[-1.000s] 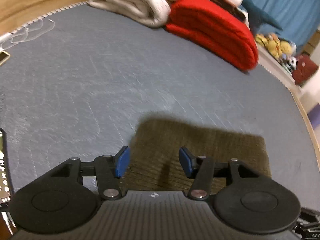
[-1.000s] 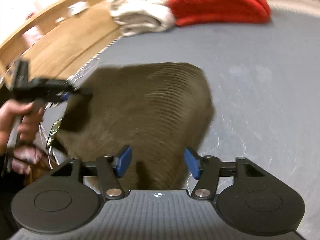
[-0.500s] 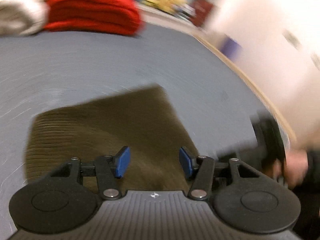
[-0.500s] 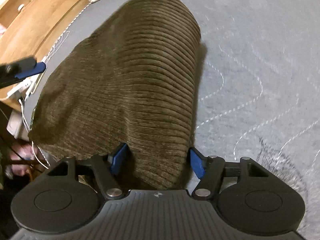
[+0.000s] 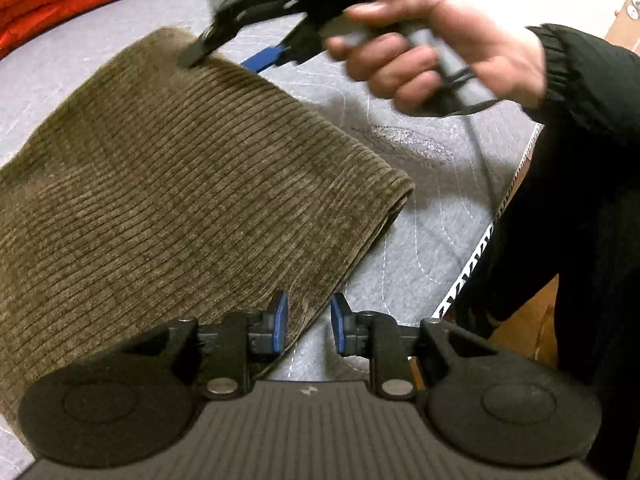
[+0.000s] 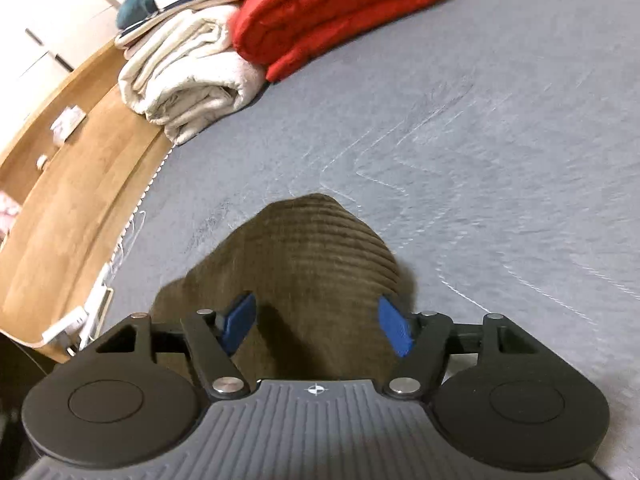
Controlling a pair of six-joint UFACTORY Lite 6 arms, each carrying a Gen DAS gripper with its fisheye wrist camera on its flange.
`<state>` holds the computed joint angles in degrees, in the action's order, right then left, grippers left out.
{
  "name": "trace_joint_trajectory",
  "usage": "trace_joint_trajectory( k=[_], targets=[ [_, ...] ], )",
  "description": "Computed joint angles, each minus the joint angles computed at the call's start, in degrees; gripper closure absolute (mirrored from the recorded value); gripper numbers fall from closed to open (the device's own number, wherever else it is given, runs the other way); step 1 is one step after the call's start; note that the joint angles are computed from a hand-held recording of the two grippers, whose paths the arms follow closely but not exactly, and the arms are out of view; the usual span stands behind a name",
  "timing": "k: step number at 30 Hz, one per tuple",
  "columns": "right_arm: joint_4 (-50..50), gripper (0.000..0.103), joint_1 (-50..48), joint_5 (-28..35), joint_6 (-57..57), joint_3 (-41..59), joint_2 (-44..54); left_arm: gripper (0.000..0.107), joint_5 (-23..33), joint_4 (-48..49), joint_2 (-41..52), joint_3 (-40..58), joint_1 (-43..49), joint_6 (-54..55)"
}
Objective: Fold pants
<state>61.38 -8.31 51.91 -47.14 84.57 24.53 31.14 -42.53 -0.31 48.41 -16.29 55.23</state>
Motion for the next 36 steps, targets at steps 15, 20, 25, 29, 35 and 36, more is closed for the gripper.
trace_joint_trajectory(
  k=[15,20,25,29,35,36],
  targets=[
    [-7.8,0.07,2.3,-10.8,10.4,6.3,7.9,0.087,-2.3,-12.3,13.5,13.1,-7.1,2.7],
    [-6.6,0.069,0.5,-7.9,7.3,7.5,8.6,0.081,-2.8,-5.2,12.2,10.6,-9.7,0.3],
    [-10.6,0.052,1.7,-11.9,3.4,1.9,0.6,0.081,0.0,-12.9,2.6,3.8,-0.8,8.3],
    [-4.9,0.052,-1.6,-7.3,-9.6,-5.7,-8.1,0.081,4.6,-17.9,-7.2,-2.2,16.6,13.0],
    [-4.8,0.053,-5.6,10.2,-28.2,-12.8,-12.0,0.082,7.2,-6.1,-9.4,-9.3,29.0,13.6],
    [-5.8,0.053,-5.9,12.5,-31.1,-14.1,-12.2,0.082,5.3,-3.7,-9.7,-11.5,26.3,13.1]
  ],
)
